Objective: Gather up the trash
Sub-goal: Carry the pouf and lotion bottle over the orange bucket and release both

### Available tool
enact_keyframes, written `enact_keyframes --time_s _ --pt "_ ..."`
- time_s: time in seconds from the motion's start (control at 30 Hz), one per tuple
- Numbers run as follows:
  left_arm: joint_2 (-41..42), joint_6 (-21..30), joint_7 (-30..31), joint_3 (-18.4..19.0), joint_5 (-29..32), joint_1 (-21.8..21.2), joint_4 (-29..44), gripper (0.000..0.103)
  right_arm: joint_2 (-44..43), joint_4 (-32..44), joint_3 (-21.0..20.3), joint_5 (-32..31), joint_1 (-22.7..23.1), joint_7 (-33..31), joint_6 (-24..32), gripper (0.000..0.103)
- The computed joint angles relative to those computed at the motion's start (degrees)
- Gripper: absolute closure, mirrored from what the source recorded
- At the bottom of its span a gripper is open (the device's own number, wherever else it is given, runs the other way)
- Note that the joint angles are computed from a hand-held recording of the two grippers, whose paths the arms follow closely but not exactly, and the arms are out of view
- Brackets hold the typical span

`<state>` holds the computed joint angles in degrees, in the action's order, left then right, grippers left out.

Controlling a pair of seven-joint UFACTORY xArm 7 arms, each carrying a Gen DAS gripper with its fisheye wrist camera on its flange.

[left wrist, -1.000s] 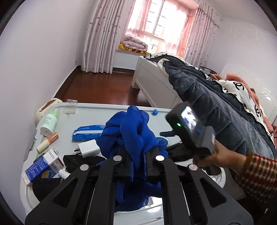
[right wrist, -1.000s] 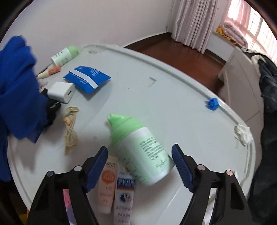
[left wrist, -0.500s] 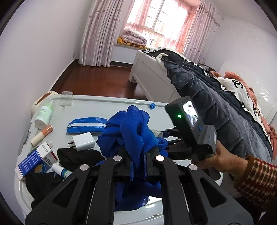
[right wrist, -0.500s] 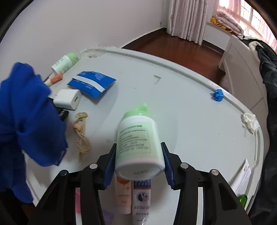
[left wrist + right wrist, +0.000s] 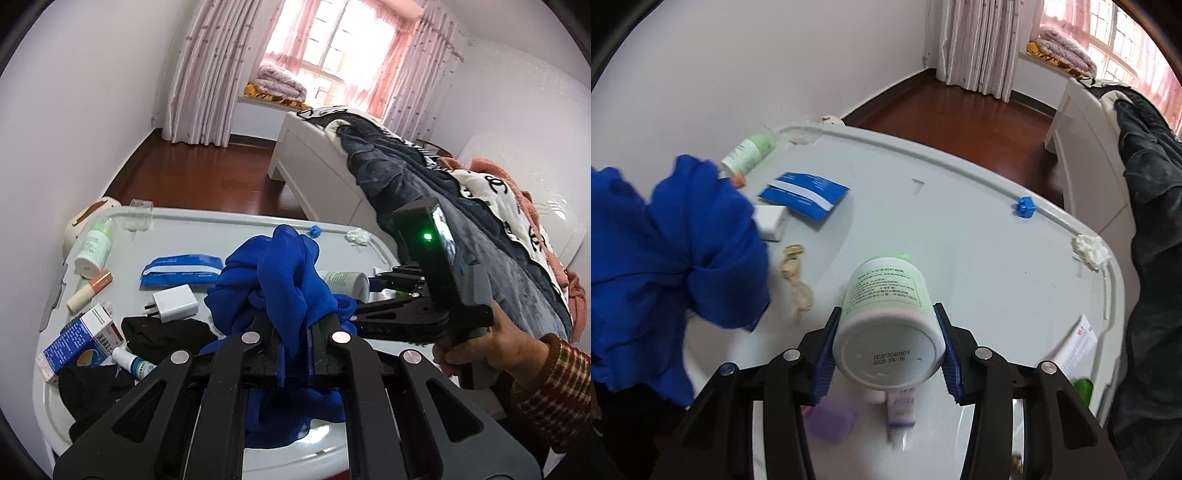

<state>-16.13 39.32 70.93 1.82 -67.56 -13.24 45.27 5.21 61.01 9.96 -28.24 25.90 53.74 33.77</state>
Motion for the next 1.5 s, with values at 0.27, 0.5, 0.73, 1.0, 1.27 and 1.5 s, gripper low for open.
enact_keyframes --time_s 0.27,0.5,0.73,1.0,1.27,1.5 --pt "-16.13 10.70 -5.22 3.85 13.18 1.73 -10.49 0.097 -12.17 -7.46 7.76 3.34 4.87 7.49 5.07 0.056" --pt "-28.33 22.39 -11.64 6.79 29.24 5.11 -21.06 0.096 -13.61 -14.62 13.87 15.31 11.88 13.08 6.16 0.056" --pt "-27.30 25.30 -17.45 3.83 38.40 5.36 -27.52 0.085 -7.20 -17.57 14.08 25.18 17.40 14.23 -0.69 0.054" --pt "-27.90 23.53 -21.19 6.46 39.71 5.68 -26.63 0.043 -13.12 -18.31 13.71 17.45 16.79 24.34 6.07 0.027" --pt "-15.16 18.63 1.03 10.83 24.81 -3.00 -14.73 0.037 -22.54 -16.73 14.46 1.44 7.20 31.07 11.65 0.017" --pt "3.48 10.84 14.83 2.92 21.22 -5.30 -4.75 0.037 -25.16 -19.92 14.77 -5.65 -2.03 37.75 1.27 0.013"
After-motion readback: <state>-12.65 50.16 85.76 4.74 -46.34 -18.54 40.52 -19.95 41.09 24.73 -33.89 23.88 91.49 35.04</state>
